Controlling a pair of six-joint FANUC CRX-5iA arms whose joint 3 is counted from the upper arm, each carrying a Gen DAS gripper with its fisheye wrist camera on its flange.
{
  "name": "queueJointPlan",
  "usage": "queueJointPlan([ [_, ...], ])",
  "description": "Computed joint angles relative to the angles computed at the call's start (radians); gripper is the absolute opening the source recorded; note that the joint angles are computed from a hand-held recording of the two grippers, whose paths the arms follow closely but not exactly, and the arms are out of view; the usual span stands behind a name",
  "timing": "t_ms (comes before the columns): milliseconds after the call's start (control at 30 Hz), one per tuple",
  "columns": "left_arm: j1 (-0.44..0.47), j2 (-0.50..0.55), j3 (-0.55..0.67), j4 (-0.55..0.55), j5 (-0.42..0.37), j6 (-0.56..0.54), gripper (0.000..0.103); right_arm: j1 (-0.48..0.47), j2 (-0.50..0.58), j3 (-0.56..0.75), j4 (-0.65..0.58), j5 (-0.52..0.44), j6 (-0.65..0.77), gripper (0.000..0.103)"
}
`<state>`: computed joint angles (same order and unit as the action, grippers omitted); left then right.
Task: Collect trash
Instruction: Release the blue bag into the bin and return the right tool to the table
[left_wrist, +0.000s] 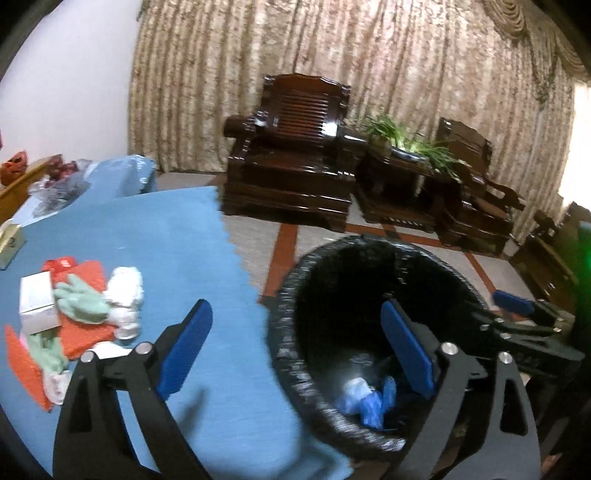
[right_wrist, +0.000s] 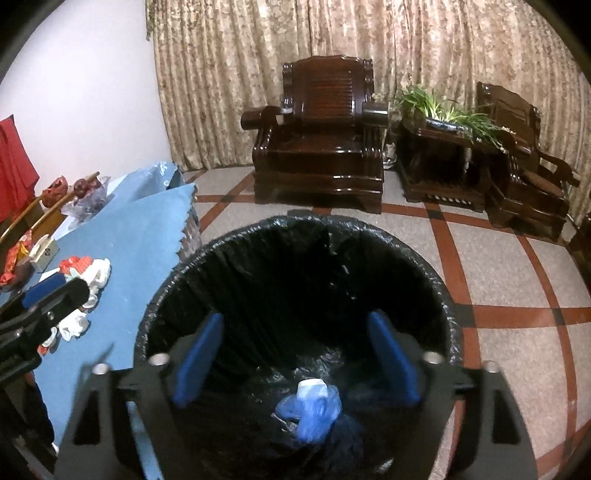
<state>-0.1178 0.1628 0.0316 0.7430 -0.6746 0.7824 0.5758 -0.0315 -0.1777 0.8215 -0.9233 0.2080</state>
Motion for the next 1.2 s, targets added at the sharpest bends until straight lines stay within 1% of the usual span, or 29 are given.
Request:
queueJointPlan([
  [33, 0.009, -0.008, -0.008, -0.006, 0.005, 0.004, 0.093, 0.004, 0.003, 0.003, 0.011, 0.006, -0.008, 0.096],
  [67, 0.021, -0.013, -0.009, -0.015, 0.001, 0.014, 0.094, 0.006, 0.005, 0.007, 0.016, 0.012, -0.01, 0.097],
  [233, 0.094, -0.04, -0.012, -0.093, 0.003, 0.1, 0.095, 0.022, 0.04, 0.05, 0.015, 0.046, 0.014, 0.097],
  [300, 0.125, -0.058, -0.02, -0.134, 0.016, 0.137, 0.095, 0.032, 0.059, 0.069, 0.016, 0.067, 0.032, 0.097],
  [567, 0.239, -0.084, -0.003, -0.28, 0.046, 0.261, 0.095, 0.064, 0.173, 0.195, 0.002, 0.186, 0.144, 0.097],
  [767, 0.286, -0.077, 0.012, -0.359, 0.053, 0.332, 0.095, 0.084, 0.278, 0.316, -0.074, 0.252, 0.274, 0.097],
  [867, 0.299, -0.073, 0.013, -0.397, 0.062, 0.357, 0.095, 0.094, 0.332, 0.368, -0.097, 0.275, 0.312, 0.095],
  [900, 0.305, -0.069, 0.017, -0.413, 0.063, 0.367, 0.095, 0.095, 0.347, 0.384, -0.11, 0.284, 0.322, 0.091],
  [967, 0.317, -0.07, 0.001, -0.409, 0.076, 0.357, 0.095, 0.1, 0.371, 0.404, -0.117, 0.298, 0.329, 0.089],
  [1067, 0.332, -0.056, 0.007, -0.422, 0.068, 0.37, 0.095, 0.113, 0.42, 0.456, -0.154, 0.304, 0.382, 0.086],
  [1200, 0.348, -0.04, 0.016, -0.44, 0.06, 0.395, 0.095, 0.126, 0.479, 0.527, -0.213, 0.282, 0.456, 0.081],
])
